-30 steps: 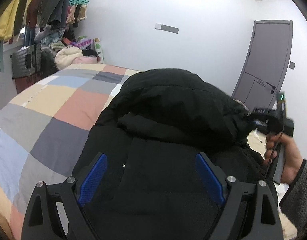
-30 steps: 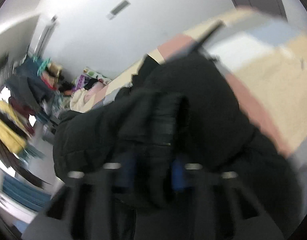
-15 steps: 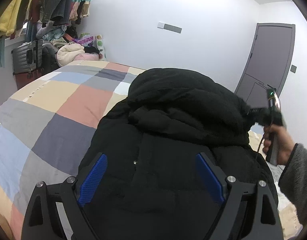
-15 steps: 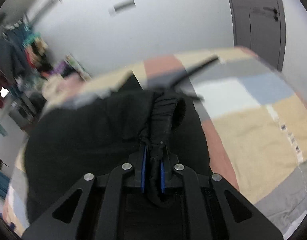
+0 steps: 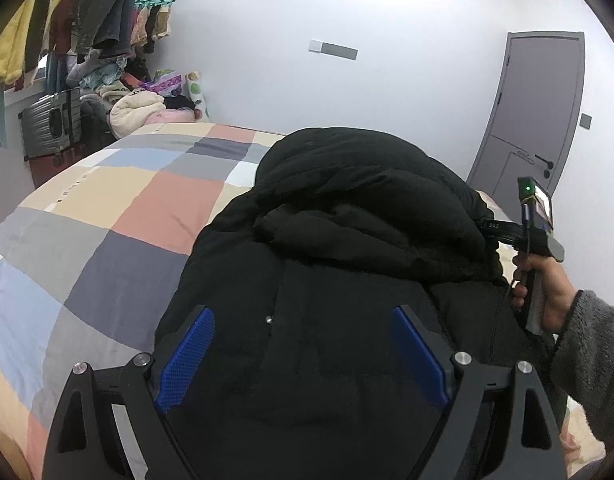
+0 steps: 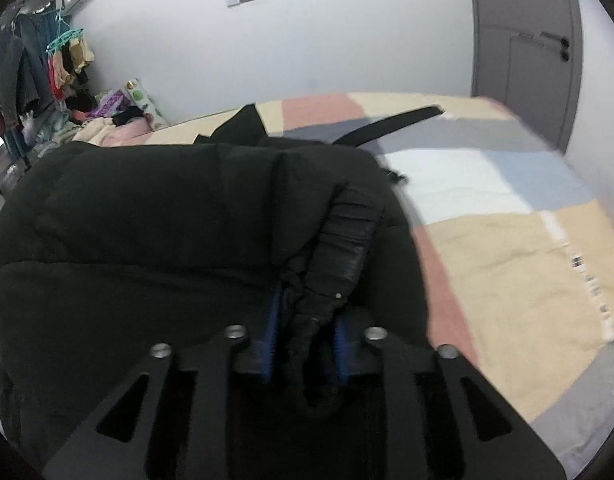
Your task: Fold large clothes
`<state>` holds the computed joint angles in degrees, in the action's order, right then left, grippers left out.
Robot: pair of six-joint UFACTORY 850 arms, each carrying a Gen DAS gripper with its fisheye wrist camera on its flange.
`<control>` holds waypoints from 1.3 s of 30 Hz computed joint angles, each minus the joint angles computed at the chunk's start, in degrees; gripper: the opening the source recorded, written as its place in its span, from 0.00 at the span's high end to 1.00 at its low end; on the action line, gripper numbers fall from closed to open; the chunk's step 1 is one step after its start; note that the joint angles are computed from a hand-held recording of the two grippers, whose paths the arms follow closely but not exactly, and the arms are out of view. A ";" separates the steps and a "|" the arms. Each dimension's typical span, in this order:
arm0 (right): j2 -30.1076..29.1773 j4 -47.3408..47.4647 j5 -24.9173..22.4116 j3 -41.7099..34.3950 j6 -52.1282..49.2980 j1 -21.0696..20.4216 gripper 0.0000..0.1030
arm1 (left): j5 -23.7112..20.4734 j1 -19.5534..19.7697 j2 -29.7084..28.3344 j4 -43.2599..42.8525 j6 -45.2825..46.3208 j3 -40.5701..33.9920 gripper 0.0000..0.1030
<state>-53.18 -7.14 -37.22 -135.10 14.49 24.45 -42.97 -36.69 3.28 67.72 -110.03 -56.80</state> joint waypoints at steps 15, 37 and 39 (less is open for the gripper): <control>30.50 6.02 10.09 38.54 -8.80 2.13 0.49 | -6.02 -6.16 2.98 1.27 -1.45 -0.67 0.13; 48.77 26.25 2.00 61.10 -21.10 -8.16 0.47 | -0.30 -3.98 11.06 -17.08 10.07 3.73 0.13; 48.20 29.73 1.73 62.45 -23.36 -9.38 0.47 | 1.92 -1.41 12.49 -22.12 13.39 5.30 0.13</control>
<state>-4.98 22.59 -35.49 -72.65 -8.87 15.07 -41.05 -38.10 15.77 45.60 -96.64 -51.51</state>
